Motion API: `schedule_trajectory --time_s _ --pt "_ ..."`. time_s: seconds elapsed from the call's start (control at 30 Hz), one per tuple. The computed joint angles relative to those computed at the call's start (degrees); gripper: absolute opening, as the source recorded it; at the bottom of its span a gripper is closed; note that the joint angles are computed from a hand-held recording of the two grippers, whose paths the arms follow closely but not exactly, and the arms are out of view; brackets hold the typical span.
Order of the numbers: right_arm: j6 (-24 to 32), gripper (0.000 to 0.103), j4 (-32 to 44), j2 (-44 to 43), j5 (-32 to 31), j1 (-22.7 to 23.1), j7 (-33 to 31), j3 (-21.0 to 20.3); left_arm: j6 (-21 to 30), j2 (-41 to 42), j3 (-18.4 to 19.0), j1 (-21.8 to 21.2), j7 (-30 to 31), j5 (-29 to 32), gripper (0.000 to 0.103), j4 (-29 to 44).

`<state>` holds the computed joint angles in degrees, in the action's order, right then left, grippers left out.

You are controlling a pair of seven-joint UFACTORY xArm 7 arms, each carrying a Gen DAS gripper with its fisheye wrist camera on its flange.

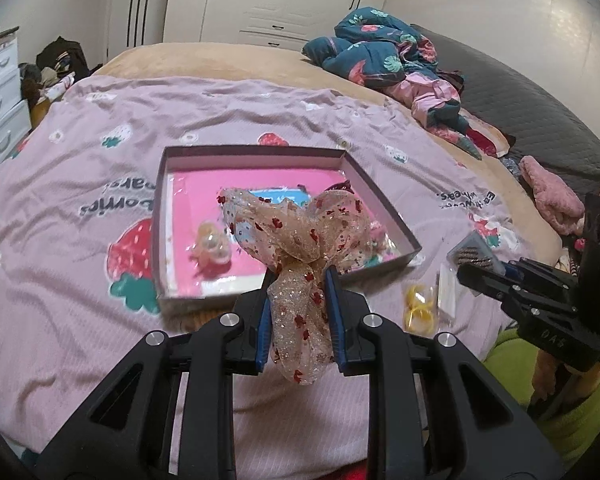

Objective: Organize jewelry
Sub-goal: 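Carry the bow and bagged blue item into the box and open both grippers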

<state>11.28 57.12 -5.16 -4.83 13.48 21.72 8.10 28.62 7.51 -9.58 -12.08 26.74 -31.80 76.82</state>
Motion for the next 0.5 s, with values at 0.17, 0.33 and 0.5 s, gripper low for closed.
schedule_trajectory --time_s 0.17,0.33,0.5 --pt "-0.31 0.024 1.35 0.21 -1.72 -1.24 1.16 -0.43 0.94 3.27 -0.38 -0.68 -2.30 2.58 0.016 4.67" --pt "0.04 0.024 4.01 1.56 -2.51 -2.03 1.31 -1.01 1.77 6.78 -0.89 -1.28 -5.17 6.06 0.016 9.18" --pt "-0.35 0.024 6.86 3.34 -3.72 -2.65 1.78 -1.70 2.54 9.96 -1.29 -1.94 -7.91 9.35 0.016 13.44"
